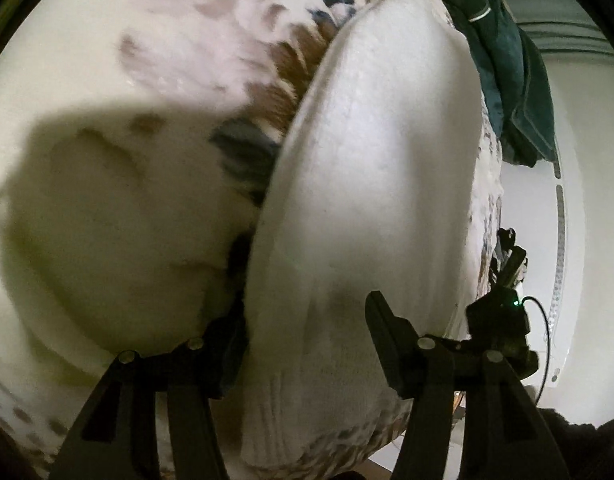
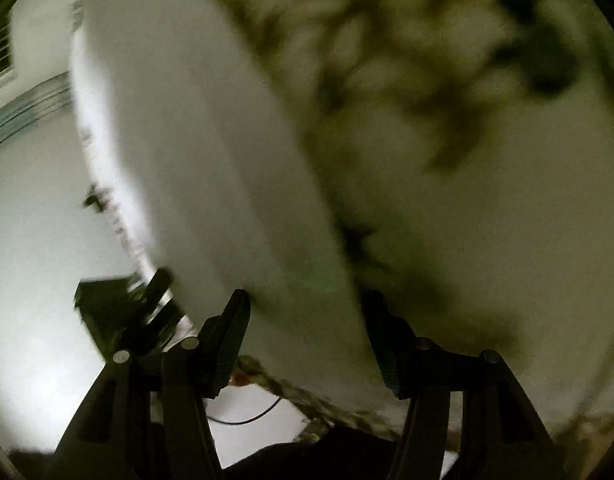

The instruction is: Fold small clothes

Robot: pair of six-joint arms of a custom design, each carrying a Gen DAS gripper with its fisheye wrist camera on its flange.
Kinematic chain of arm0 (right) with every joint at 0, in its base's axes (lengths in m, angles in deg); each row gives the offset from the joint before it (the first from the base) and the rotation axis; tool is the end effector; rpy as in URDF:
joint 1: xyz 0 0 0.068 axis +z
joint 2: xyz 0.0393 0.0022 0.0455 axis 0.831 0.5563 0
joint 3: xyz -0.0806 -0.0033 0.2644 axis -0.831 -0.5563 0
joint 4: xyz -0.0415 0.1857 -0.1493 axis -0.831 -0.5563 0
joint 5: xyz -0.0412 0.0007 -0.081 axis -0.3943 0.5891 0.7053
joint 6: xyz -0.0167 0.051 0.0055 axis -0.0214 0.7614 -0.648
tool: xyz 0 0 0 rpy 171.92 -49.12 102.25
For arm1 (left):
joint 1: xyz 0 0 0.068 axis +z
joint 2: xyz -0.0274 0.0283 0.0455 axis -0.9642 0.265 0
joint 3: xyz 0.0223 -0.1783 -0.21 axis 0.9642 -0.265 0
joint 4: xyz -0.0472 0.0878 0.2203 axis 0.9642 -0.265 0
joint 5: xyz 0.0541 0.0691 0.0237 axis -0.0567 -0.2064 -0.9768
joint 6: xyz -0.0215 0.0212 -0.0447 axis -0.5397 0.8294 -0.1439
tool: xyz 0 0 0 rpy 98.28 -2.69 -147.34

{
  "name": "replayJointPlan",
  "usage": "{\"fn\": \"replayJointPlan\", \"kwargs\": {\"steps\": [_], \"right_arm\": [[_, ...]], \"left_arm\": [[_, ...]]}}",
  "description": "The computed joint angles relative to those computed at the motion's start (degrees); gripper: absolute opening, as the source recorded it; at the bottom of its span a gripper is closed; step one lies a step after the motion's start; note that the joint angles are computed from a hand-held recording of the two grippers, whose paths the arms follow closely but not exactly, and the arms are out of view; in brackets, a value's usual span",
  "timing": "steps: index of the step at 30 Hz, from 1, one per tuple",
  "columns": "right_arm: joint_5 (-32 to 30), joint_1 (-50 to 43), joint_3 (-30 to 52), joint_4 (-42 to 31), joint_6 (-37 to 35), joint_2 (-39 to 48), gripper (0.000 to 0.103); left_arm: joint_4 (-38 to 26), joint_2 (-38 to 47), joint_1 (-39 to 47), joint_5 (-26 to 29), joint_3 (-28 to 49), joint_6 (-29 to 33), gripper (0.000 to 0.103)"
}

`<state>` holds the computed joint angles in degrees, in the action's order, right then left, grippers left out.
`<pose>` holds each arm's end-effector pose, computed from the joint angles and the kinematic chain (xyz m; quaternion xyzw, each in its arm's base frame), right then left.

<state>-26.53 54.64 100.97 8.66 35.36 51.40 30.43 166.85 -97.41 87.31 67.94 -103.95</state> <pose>0.2220 0.0215 -0.0145 -0.3504 -0.8288 -0.4289 0.0799 0.3199 -0.1589 0.1502 -0.0461 -0.9373 0.3413 0.0543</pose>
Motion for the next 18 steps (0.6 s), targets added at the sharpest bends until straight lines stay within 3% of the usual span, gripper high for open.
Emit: {"fn": "replayJointPlan", "kwargs": {"steps": [1, 2, 3, 4, 5, 9, 13, 16, 18], "right_arm": [[0.1, 0.7, -1.1, 4.0, 1.4, 0.7, 0.060], [0.4, 1.5, -2.3, 7.7, 2.9, 1.3, 0.053], [0.2, 1.9, -2.8, 9.1, 3.7, 1.5, 0.029], [-0.5, 1.4, -3.8, 11.1, 4.5, 1.8, 0.020], [-1.0, 1.1, -5.2, 14.4, 6.1, 1.9, 0.018], [-0.6, -0.4, -8.7, 12.5, 5.9, -5.2, 0.015], [-0.3, -2.7, -8.9, 0.6, 4.3, -18.7, 0.014], [-0.4, -6.5, -2.4, -18.0, -1.1, -30.0, 0.014], [-0.4, -9.4, 4.0, -28.7, -6.2, -32.6, 0.014]], "left_arm": [[0.0, -0.3, -0.2, -0.1, 0.0, 0.4, 0.052], [-0.6, -0.8, -0.7, -0.1, 0.4, 1.5, 0.042], [-1.1, -1.0, -0.6, -0.7, 0.5, 2.6, 0.027], [-3.2, -1.2, -1.5, -2.3, 1.8, 4.0, 0.013], [-3.3, -1.5, -1.8, -2.6, 2.0, 4.3, 0.012], [-4.4, -3.5, -1.5, -2.7, 2.9, 2.6, 0.011], [-5.9, -6.1, 0.3, 1.5, 5.8, -2.5, 0.010], [-7.2, -6.2, 1.1, 3.3, 11.7, -4.7, 0.010], [-7.9, -4.2, 1.2, 3.8, 17.4, -5.7, 0.010]]}}
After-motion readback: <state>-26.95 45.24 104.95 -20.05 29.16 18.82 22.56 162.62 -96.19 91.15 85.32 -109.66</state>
